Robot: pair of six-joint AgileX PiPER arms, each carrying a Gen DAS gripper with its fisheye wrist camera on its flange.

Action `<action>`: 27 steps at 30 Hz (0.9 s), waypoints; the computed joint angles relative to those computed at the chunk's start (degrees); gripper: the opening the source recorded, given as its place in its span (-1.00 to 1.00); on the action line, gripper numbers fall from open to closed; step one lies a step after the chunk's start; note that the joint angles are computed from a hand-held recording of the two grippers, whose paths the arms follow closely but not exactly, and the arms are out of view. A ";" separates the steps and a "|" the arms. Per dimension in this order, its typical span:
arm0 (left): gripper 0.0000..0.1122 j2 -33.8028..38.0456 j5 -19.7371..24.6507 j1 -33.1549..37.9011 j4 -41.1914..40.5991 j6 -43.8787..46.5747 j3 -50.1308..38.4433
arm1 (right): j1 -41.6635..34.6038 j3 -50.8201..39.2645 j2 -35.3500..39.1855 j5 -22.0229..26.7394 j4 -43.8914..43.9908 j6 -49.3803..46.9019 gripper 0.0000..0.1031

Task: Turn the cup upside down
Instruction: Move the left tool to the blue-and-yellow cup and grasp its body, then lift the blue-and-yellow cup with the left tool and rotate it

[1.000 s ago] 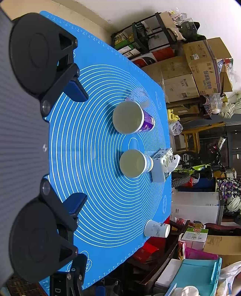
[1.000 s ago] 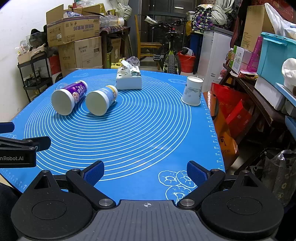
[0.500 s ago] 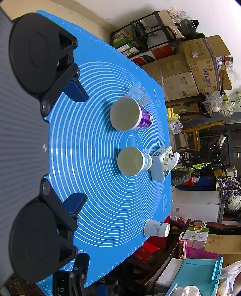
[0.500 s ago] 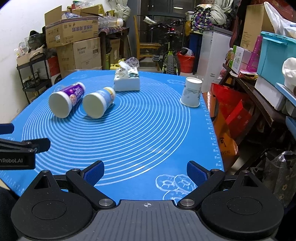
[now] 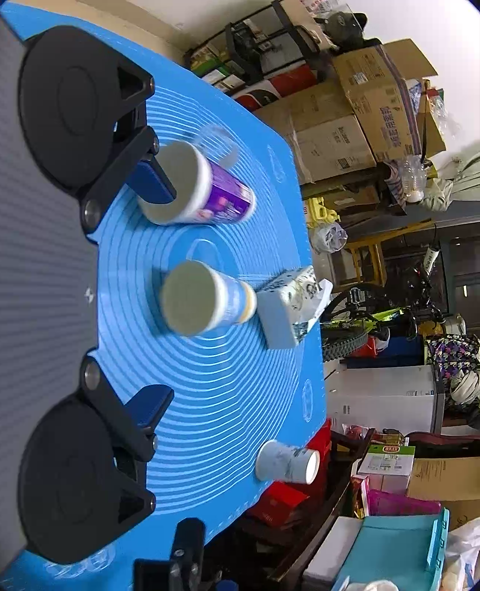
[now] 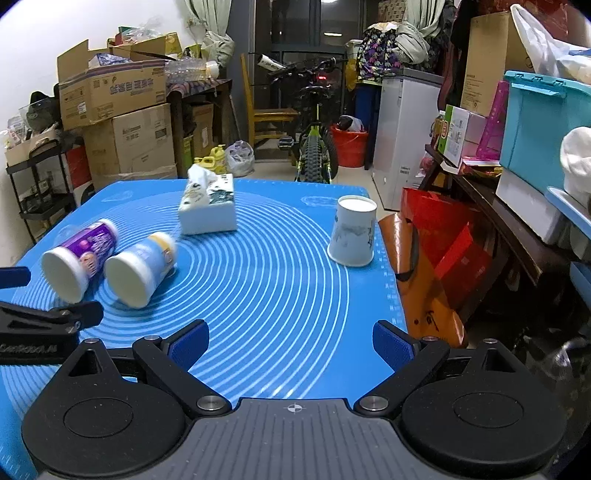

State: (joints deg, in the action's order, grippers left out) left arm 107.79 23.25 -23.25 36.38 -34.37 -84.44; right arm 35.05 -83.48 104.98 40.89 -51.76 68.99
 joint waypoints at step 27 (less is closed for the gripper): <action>0.12 26.84 17.52 1.15 -13.30 16.90 -39.14 | -6.26 -6.41 8.72 -4.06 3.89 -4.73 0.86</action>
State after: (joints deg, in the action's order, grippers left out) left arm 134.64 40.77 -22.10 23.07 -17.48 -123.58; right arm 28.78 -89.89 113.70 36.83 -47.87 64.26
